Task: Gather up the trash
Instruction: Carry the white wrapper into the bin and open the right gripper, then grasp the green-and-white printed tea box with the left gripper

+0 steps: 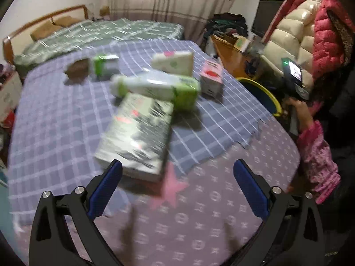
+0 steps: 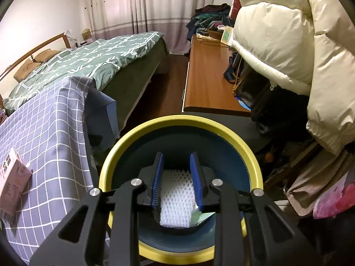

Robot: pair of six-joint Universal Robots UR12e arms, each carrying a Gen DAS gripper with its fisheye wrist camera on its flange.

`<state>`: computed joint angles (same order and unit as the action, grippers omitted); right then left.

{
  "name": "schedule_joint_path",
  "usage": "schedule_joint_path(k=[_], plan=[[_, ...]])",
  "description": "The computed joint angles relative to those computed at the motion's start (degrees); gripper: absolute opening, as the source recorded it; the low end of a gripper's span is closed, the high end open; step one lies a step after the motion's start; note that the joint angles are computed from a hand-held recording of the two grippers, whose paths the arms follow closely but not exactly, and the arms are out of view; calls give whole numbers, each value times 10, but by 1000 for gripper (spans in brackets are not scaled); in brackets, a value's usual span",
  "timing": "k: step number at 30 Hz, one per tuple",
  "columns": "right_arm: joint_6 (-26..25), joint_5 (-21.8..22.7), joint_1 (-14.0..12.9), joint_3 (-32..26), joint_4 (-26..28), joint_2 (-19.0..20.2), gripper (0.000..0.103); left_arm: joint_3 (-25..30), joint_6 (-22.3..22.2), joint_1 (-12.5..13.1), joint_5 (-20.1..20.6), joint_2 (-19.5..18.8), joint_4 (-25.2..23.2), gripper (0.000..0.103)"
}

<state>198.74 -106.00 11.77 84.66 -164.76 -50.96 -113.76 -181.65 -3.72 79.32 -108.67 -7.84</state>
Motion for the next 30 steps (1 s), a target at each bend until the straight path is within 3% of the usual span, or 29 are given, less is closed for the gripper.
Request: schedule_joint_path(k=[2, 4, 9, 18, 24, 30], plan=[[2, 3, 0, 0, -1, 1, 24, 14, 9, -2, 37, -6, -17, 98], [2, 5, 0, 1, -2, 1, 25, 24, 23, 1, 48, -12, -27, 98], [-4, 6, 1, 0, 0, 1, 26, 61, 48, 14, 13, -39, -72, 98], [-7, 9, 2, -5, 7, 6, 29, 105, 61, 15, 11, -75, -121, 98], [-9, 15, 1, -10, 16, 11, 29, 110, 64, 16, 16, -81, -122, 98], [-9, 20, 2, -9, 17, 12, 29, 107, 61, 11, 42, -78, -111, 74]])
